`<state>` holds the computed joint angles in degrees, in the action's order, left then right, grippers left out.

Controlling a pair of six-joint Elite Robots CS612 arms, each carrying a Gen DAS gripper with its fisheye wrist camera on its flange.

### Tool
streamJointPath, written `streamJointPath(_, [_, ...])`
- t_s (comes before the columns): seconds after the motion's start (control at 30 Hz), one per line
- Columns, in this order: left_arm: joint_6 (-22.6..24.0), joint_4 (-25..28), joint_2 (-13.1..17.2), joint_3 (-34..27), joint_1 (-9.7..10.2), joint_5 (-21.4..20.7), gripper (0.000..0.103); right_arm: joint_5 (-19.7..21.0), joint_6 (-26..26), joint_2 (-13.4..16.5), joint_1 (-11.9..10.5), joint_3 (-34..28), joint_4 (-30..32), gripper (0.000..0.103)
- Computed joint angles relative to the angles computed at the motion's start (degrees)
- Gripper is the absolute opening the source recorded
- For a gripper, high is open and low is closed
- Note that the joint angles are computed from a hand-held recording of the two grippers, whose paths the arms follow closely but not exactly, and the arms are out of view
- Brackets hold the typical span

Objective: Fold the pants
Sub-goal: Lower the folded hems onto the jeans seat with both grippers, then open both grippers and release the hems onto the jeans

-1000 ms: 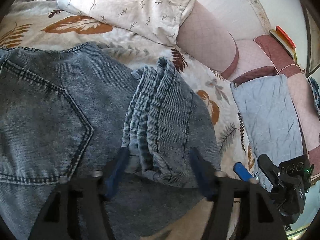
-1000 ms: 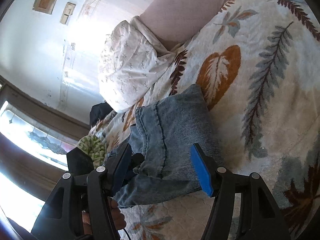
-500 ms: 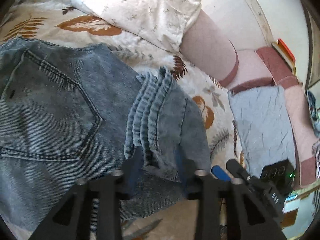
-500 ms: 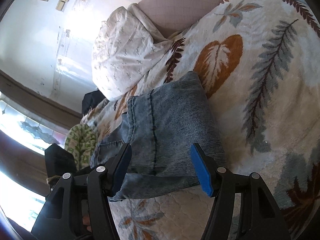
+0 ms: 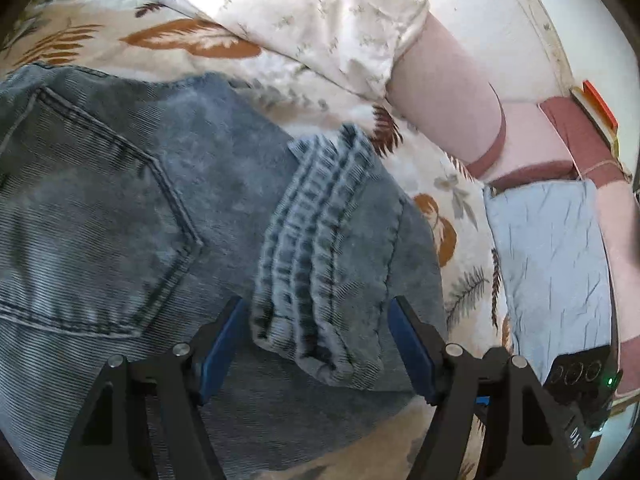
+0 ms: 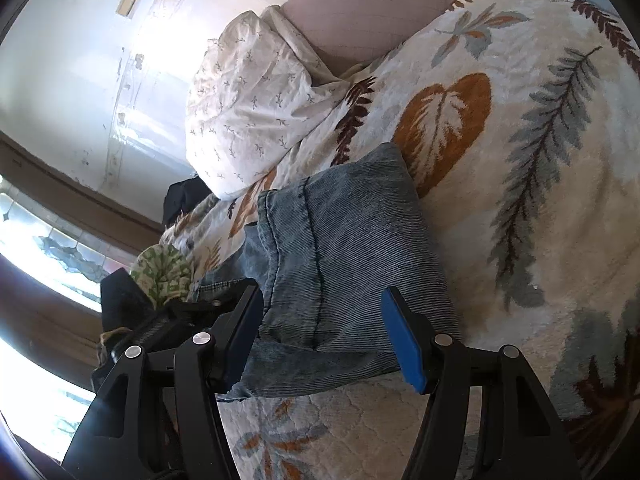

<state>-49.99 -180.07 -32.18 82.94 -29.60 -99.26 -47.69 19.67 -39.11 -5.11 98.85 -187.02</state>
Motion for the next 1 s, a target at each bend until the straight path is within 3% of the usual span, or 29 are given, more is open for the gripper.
streamJointPath(0.13, [3.24,2.35,-0.48,0.03,-0.77,2.01,0.069,0.08,0.22,0.09,-0.03,-0.12,0.22,0.061])
streamJointPath(0.3, [4.87,3.86,-1.18,0.73,-1.00,4.07,0.031,0.09,0.11,-0.03,-0.02,0.01,-0.29,0.061])
streamJointPath(0.4, [5.45,3.61,-1.39,1.11,-0.91,4.20,0.023,0.09,0.39,0.02,-0.06,0.02,-0.50,0.061])
streamJointPath(0.67, [5.24,0.30,-2.88,3.20,-1.32,3.13,0.019,0.07,-0.27,-0.01,0.04,-0.10,-0.13,0.061])
streamJointPath(0.87, [1.09,-2.77,-4.23,5.80,-1.51,1.42,0.019,0.03,0.13,0.06,-0.04,-0.14,-0.27,0.061])
streamJointPath(1.0, [1.32,0.24,-3.78,5.73,-1.53,3.61,0.019,0.16,-0.66,0.05,0.01,-0.13,-0.02,0.061])
